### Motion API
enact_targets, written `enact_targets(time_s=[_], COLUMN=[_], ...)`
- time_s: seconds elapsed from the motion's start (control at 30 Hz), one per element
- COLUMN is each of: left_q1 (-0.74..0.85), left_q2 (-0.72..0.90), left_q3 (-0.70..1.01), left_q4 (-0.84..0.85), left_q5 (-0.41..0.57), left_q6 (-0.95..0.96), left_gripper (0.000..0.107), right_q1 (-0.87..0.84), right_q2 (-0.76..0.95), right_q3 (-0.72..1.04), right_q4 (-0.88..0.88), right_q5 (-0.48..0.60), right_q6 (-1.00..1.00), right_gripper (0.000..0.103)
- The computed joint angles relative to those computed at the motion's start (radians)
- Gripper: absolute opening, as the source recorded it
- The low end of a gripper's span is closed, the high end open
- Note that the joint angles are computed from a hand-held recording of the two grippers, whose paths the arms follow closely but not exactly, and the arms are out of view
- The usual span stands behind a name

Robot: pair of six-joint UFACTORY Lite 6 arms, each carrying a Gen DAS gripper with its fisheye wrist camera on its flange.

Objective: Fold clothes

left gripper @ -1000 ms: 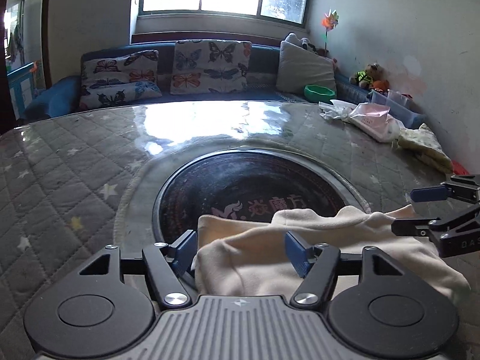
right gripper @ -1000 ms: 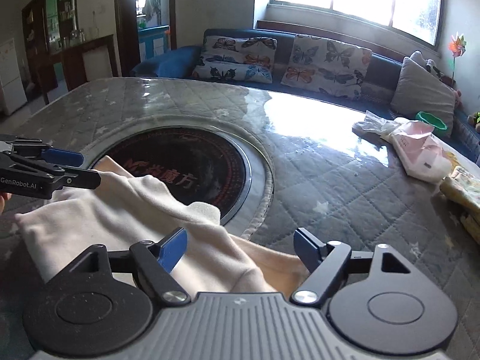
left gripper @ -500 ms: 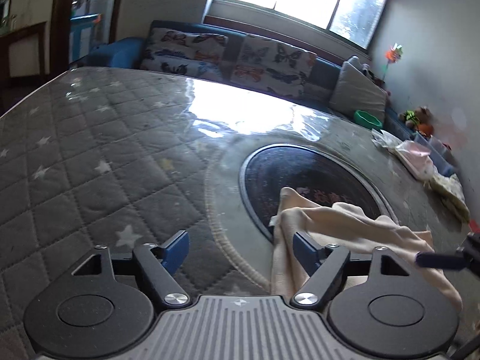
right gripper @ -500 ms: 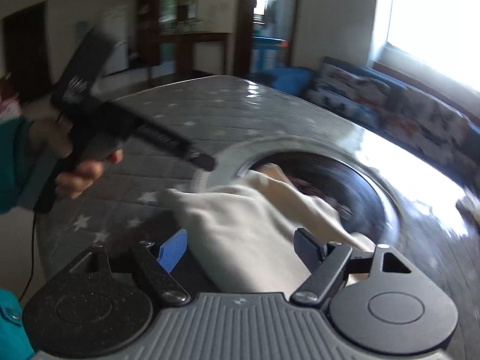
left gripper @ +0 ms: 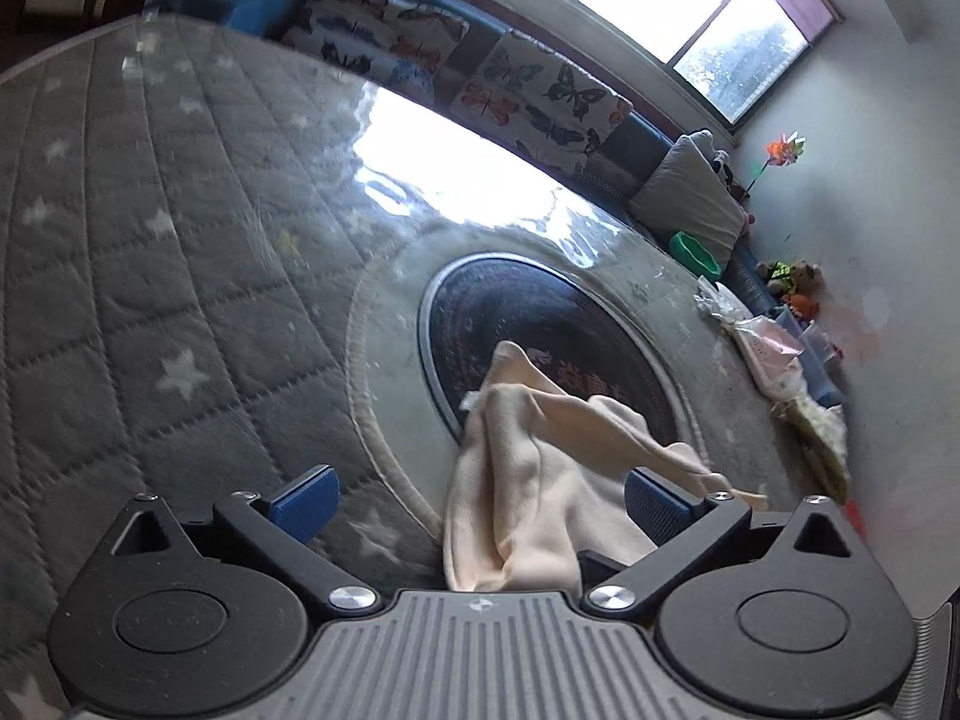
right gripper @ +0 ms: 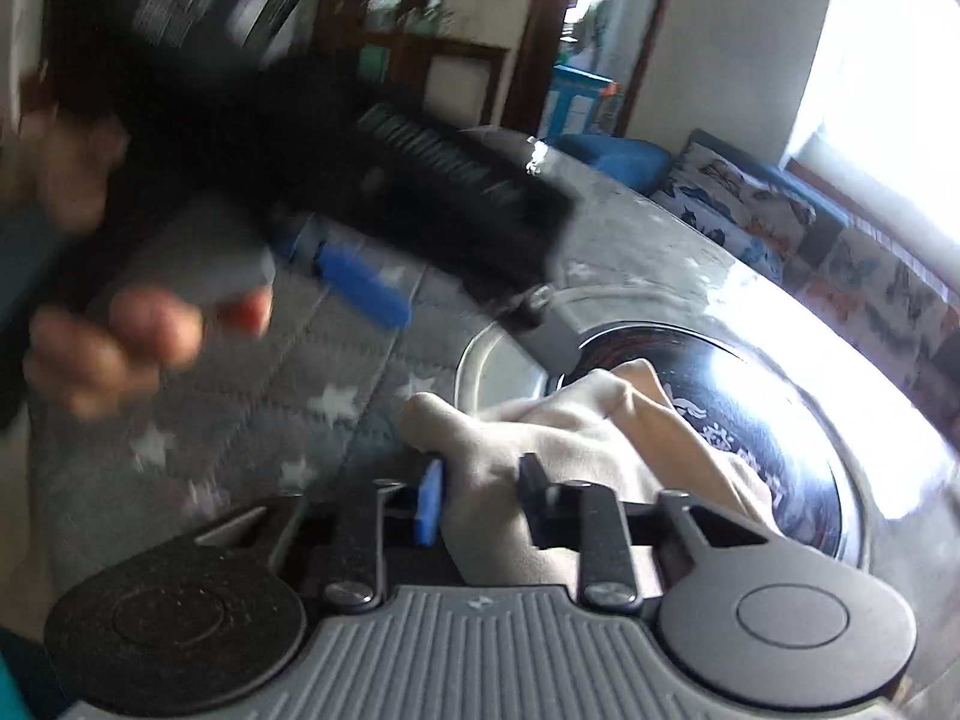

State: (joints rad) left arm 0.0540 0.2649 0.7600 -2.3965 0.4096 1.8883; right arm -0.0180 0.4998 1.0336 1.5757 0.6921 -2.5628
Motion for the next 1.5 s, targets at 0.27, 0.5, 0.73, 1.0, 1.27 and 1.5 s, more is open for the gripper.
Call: enact_targets(time_s=[0.27,0.5,0.73,1.0,1.27,1.5], left_q1=[0.062,0.085,0.071,0.057,0.022,-0.003], left_q2=[0.13,0.097,0.104,0.18,0.338,0.328], left_q3=[0.115,0.103,0.115,0.177,0.313,0.293], left_q4=[0.316,0.315,0.335,0.385,0.416,0.397], left_q5=[0.144,0.071,0.066,0.164,0.283,0.212], left_q6=[-0.479,-0.486,-0.51,-0.628,-0.653,-0.569], left_gripper=[0.103,0.103,0.103,0.103,0.074,0.036], right_q1=[-0.111,-0.115,-0.022,-0.164,-0.276,-0.303], right_q2=[0.001,0.013,0.011,0.023,0.039,0.032], right_q3=[0.1,0.06,-0.039,0.086,0.145,0.126], right_q4=[-0.168,-0.182,0.052,-0.144,-0.252,-0.298], right_q5=[0.171,0.126,0.028,0.219,0.349,0.347], right_q6=[0.262,0.108,-0.193,0.15,0.228,0.215], right_gripper=[0.008,0.037,0.028,0.015,0.015,0.017])
